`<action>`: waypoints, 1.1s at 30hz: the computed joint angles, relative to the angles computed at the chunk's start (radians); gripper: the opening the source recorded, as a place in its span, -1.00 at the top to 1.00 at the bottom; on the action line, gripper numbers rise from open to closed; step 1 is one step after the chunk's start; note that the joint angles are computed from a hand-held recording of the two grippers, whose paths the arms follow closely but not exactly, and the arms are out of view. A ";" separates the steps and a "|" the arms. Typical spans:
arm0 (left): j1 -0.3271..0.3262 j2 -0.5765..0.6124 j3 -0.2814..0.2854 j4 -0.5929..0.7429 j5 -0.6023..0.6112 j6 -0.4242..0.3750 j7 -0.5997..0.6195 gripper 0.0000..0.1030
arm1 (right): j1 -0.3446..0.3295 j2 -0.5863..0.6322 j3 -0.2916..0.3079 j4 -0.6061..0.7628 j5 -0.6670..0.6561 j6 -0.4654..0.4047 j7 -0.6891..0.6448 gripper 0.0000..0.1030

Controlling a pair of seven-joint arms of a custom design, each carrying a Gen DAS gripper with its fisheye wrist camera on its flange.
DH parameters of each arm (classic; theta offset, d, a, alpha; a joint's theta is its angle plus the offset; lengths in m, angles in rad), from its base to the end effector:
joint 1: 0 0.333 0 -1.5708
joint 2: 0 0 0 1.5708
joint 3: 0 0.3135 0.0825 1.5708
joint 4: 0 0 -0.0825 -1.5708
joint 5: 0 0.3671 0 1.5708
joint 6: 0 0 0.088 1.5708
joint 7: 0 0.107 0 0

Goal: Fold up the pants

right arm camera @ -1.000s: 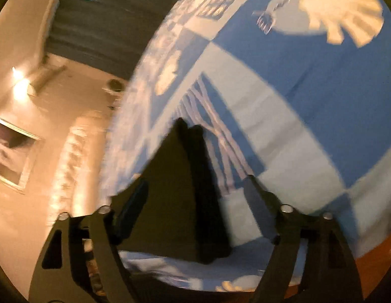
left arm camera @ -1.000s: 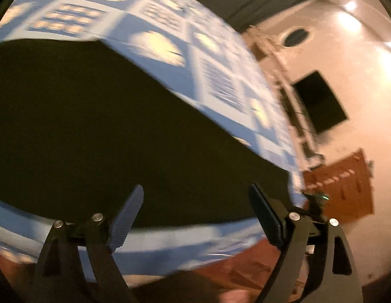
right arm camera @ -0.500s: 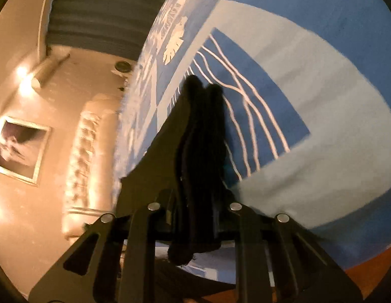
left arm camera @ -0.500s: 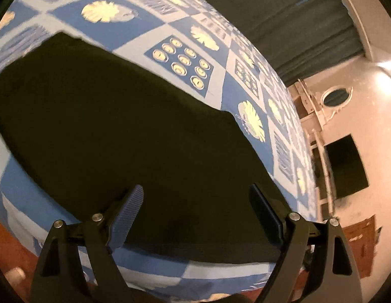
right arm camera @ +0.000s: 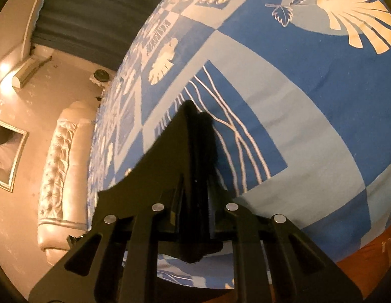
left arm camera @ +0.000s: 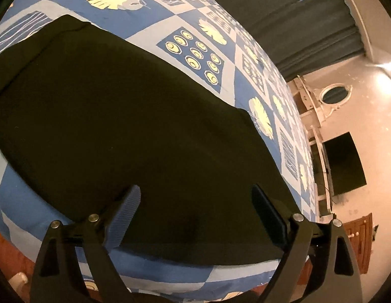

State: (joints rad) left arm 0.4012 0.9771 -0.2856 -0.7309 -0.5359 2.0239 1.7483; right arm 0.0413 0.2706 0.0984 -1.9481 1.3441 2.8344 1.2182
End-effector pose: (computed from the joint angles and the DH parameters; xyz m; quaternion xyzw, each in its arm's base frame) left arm 0.7768 0.1803 0.4250 0.7296 -0.5589 0.3875 0.0722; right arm 0.6166 0.0323 0.3883 -0.3717 0.8199 0.0515 0.4325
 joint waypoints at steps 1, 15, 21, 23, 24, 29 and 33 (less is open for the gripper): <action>0.000 -0.003 -0.001 -0.006 0.002 0.002 0.013 -0.73 | 0.002 -0.004 0.002 0.002 0.004 0.007 0.001 0.72; -0.053 -0.039 0.045 -0.039 0.108 0.016 0.119 -0.74 | 0.069 -0.068 0.010 0.061 -0.194 0.076 0.176 0.72; -0.051 -0.023 0.039 -0.015 0.106 0.008 0.100 -0.77 | 0.120 -0.056 0.014 0.139 -0.397 0.103 0.335 0.73; -0.053 -0.021 0.040 -0.011 0.112 0.007 0.104 -0.77 | 0.134 -0.043 0.019 0.174 -0.474 0.102 0.389 0.73; -0.055 -0.020 0.041 -0.010 0.116 0.007 0.107 -0.78 | 0.149 -0.034 0.016 0.196 -0.530 0.100 0.428 0.73; -0.059 -0.019 0.043 -0.007 0.125 0.008 0.111 -0.79 | 0.184 0.020 0.023 0.301 -0.720 0.071 0.561 0.73; -0.056 -0.006 0.037 0.012 0.117 0.002 0.093 -0.80 | 0.230 0.093 0.016 0.425 -0.875 0.033 0.675 0.73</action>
